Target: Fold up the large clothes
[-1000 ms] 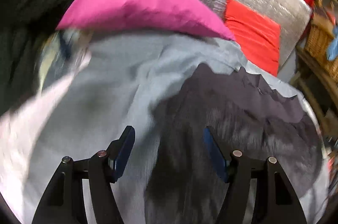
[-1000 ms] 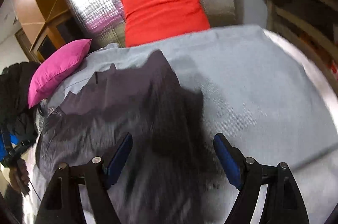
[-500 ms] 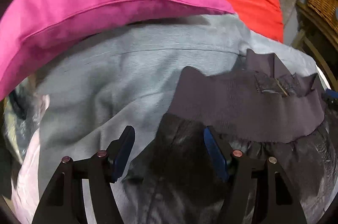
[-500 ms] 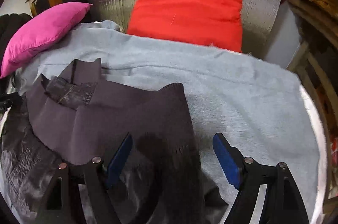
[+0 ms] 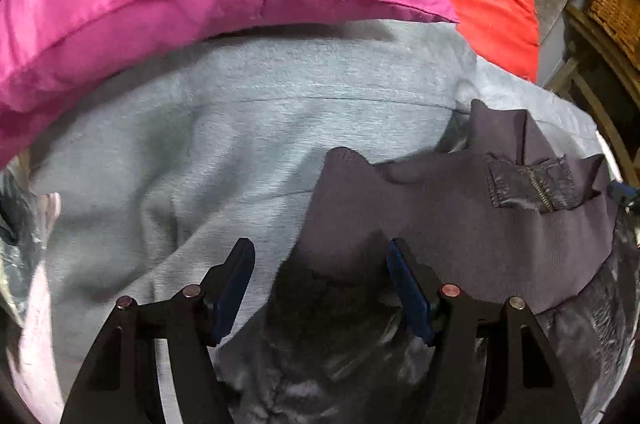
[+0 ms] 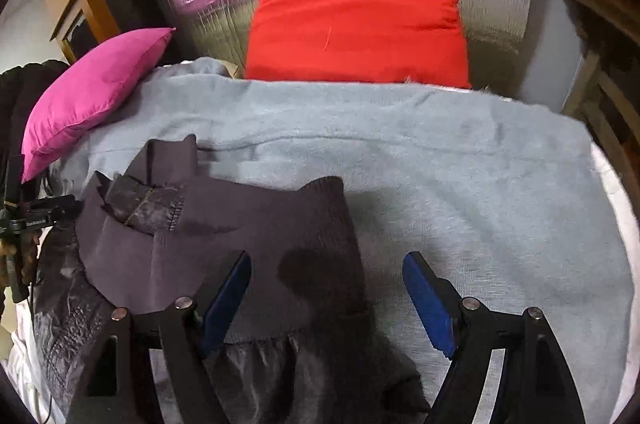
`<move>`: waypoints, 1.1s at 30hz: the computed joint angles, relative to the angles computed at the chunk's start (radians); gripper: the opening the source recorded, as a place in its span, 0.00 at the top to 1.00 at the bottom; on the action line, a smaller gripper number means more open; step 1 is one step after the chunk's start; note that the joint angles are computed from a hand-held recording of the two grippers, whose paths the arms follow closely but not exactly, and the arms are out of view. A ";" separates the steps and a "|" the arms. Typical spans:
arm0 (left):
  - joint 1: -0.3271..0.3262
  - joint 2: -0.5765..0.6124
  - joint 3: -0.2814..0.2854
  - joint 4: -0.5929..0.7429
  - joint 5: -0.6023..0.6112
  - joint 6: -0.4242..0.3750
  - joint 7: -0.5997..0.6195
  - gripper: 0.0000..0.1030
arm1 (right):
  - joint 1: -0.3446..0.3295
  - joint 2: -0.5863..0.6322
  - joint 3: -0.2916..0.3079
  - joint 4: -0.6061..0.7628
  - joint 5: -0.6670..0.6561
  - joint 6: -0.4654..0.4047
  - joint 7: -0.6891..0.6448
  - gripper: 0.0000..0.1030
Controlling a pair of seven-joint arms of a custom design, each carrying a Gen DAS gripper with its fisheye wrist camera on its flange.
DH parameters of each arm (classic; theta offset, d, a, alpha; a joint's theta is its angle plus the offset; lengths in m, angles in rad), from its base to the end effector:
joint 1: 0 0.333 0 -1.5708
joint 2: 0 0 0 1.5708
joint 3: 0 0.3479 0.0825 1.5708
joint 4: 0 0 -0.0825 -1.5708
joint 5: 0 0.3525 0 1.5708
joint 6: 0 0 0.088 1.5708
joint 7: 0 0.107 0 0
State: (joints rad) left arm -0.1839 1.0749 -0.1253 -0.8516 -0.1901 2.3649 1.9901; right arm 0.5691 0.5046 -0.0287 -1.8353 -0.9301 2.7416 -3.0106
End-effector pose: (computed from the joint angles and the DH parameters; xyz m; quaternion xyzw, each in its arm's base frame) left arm 0.8043 -0.2034 0.3243 -0.4803 0.8399 -0.2400 0.0792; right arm 0.5508 0.3701 0.3360 -0.5424 0.7794 -0.1868 0.2519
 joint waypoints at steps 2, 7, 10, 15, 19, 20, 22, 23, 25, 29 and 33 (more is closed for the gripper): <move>-0.005 0.016 0.003 0.024 0.001 -0.018 -0.018 0.41 | -0.015 0.014 0.013 0.007 0.026 0.012 -0.020 0.64; -0.021 -0.063 0.016 -0.161 0.027 0.145 0.023 0.80 | -0.014 0.020 0.022 0.016 0.083 -0.010 -0.079 0.89; -0.008 -0.125 0.006 -0.281 -0.008 0.258 0.054 0.82 | 0.024 -0.008 -0.004 0.012 0.043 -0.055 -0.044 0.91; 0.000 -0.071 0.020 -0.205 -0.063 0.234 -0.034 0.83 | 0.058 -0.052 -0.049 -0.035 -0.110 -0.076 0.199 0.93; -0.002 -0.021 0.026 -0.142 -0.054 0.193 -0.075 0.82 | 0.026 -0.020 -0.027 -0.039 -0.127 -0.081 0.284 0.93; 0.005 -0.003 0.021 -0.113 -0.057 0.165 -0.088 0.81 | 0.019 -0.009 -0.026 -0.041 -0.130 -0.071 0.309 0.93; 0.026 0.014 -0.010 -0.084 -0.078 0.141 -0.089 0.77 | -0.009 0.008 -0.022 -0.055 -0.129 0.000 0.345 0.92; 0.039 0.005 -0.030 -0.098 -0.091 0.147 -0.070 0.75 | 0.003 0.009 -0.043 -0.061 -0.168 0.029 0.396 0.91; 0.061 -0.023 -0.060 -0.144 -0.125 0.174 -0.042 0.64 | 0.052 -0.007 -0.122 -0.078 -0.364 0.121 0.625 0.85; 0.055 -0.076 -0.053 -0.230 -0.156 0.266 -0.017 0.32 | 0.050 -0.049 -0.107 -0.085 -0.477 0.089 0.710 0.21; 0.009 -0.030 0.000 -0.142 -0.104 0.186 -0.053 0.29 | 0.002 -0.034 -0.047 -0.052 -0.411 0.065 0.592 0.21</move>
